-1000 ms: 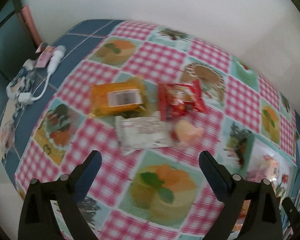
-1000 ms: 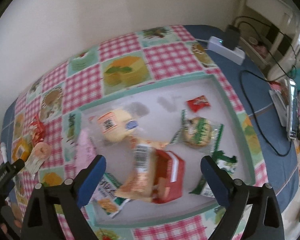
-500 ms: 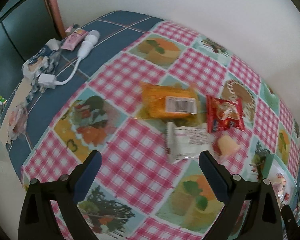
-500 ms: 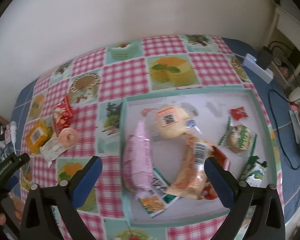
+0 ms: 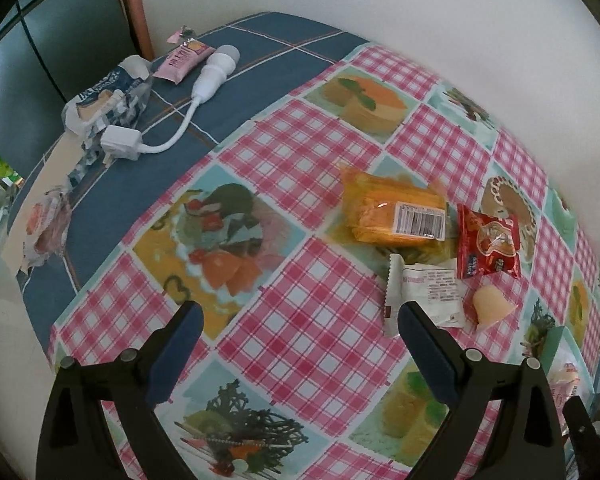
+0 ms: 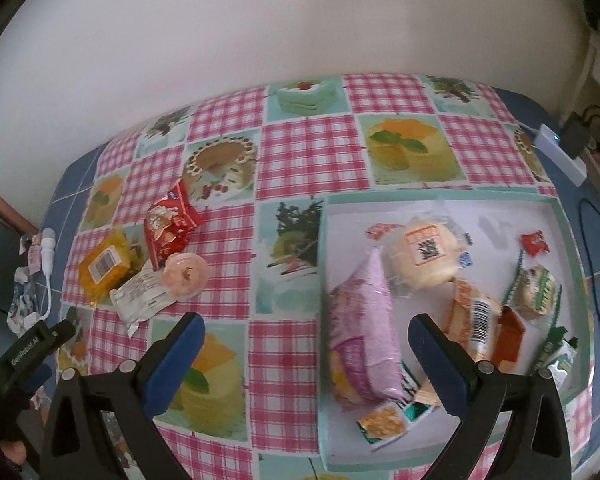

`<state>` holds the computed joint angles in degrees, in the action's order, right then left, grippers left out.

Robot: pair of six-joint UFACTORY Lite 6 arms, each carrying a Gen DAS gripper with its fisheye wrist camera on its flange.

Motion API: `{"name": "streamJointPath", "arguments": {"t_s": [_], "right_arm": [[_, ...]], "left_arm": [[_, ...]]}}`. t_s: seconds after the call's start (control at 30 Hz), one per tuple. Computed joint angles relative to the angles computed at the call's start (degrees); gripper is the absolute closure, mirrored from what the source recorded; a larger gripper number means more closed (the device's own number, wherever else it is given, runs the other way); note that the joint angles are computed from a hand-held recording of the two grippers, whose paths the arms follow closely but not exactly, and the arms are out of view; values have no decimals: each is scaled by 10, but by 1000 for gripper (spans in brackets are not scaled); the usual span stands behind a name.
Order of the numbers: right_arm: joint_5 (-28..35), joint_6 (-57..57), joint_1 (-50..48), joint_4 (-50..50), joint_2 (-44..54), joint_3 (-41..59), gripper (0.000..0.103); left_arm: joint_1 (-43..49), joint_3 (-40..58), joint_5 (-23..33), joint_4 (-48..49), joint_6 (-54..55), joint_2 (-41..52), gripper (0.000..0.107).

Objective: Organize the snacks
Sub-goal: 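Move both open tools back over the remaining snacks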

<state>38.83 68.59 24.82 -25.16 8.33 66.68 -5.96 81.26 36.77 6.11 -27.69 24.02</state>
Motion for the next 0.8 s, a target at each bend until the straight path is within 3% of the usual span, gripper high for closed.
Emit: {"name": "streamJointPath", "arguments": {"t_s": [0.37, 0.8], "right_arm": [[-33, -47, 22, 8, 87, 90, 0], [-129, -158, -11, 123, 222, 182, 0]], "left_arm": [[0, 80, 14, -53, 42, 68, 9], [9, 223, 59, -150, 121, 208, 9]]}}
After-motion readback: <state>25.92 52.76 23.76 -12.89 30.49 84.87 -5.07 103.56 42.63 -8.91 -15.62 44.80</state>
